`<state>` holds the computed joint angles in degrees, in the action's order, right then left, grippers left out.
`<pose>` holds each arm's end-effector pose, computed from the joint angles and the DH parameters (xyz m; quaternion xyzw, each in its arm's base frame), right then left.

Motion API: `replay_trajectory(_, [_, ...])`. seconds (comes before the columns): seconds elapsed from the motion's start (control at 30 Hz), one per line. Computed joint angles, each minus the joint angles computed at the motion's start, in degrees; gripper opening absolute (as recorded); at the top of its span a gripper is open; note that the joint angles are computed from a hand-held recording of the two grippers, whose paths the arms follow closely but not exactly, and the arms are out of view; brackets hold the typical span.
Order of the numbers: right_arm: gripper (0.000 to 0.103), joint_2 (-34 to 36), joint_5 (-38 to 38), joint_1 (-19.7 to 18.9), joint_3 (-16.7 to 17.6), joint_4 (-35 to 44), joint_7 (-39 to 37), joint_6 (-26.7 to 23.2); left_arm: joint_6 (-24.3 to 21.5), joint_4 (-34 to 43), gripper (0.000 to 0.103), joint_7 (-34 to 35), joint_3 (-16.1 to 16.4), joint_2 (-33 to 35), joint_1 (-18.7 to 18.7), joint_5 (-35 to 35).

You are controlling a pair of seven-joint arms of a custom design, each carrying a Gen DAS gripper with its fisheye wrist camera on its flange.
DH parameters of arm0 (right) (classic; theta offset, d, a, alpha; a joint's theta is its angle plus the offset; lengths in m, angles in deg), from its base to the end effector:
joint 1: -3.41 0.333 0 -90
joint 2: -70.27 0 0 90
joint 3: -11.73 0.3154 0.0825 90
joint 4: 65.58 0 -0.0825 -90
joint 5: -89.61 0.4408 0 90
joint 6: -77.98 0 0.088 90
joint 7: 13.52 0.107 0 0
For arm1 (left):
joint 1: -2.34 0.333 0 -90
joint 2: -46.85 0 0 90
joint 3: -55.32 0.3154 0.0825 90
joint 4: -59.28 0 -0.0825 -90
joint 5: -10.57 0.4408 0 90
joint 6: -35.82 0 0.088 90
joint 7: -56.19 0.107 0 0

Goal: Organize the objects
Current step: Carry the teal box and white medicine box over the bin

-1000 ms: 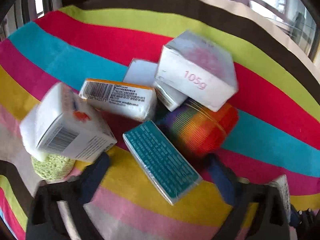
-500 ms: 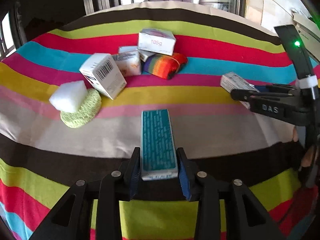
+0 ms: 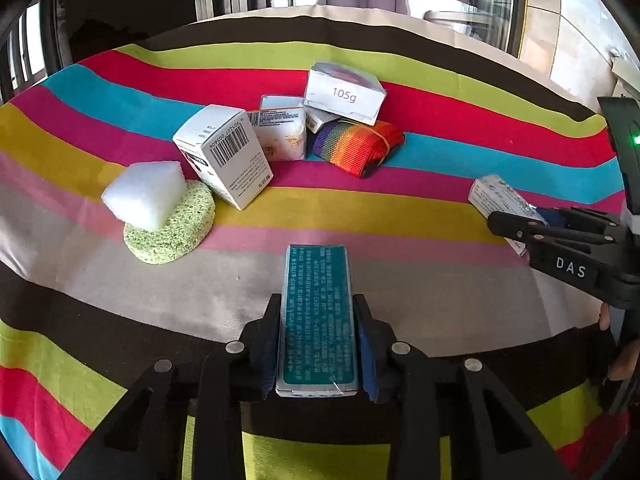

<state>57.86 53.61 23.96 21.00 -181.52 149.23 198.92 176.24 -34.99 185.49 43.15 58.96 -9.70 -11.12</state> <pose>0.5132 0.2695 0.5679 -0.4817 0.8105 -0.2852 0.1723 0.6662 -0.2859 0.5427 -0.3229 0.8840 -0.3158 0.1205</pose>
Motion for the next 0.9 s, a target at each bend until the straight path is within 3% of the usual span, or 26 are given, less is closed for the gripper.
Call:
replay_trajectory(0.37, [0.037, -1.1, -0.1, 0.5, 0.6, -0.4, -0.4, -2.1, 1.4, -1.5, 0.034, -0.5, 0.3, -1.2, -0.1, 1.3])
replay_trajectory(0.47, [0.037, 0.2, -1.1, 0.9, 1.5, 1.6, -0.5, -5.8, 0.6, -2.9, 0.034, -0.9, 0.5, -2.6, 0.5, 0.6])
replay_trajectory(0.53, [0.037, 0.6, 0.0, 1.9, 2.1, 2.8, 0.1, -8.8, -0.1, -6.1, 0.034, 0.5, 0.6, -5.5, 1.5, -1.7])
replay_trajectory(0.63, [0.037, -0.8, 1.1, 4.1, 3.7, 2.2, 3.4, -9.4, 1.5, -13.2, 0.034, 5.4, 1.0, -11.4, 2.6, -6.0])
replay_trajectory(0.9, [0.037, -2.3, 0.4, 9.7, 7.8, 1.1, 10.2, -12.2, -2.1, -23.7, 0.034, 15.3, 4.1, -22.4, 3.9, -14.5])
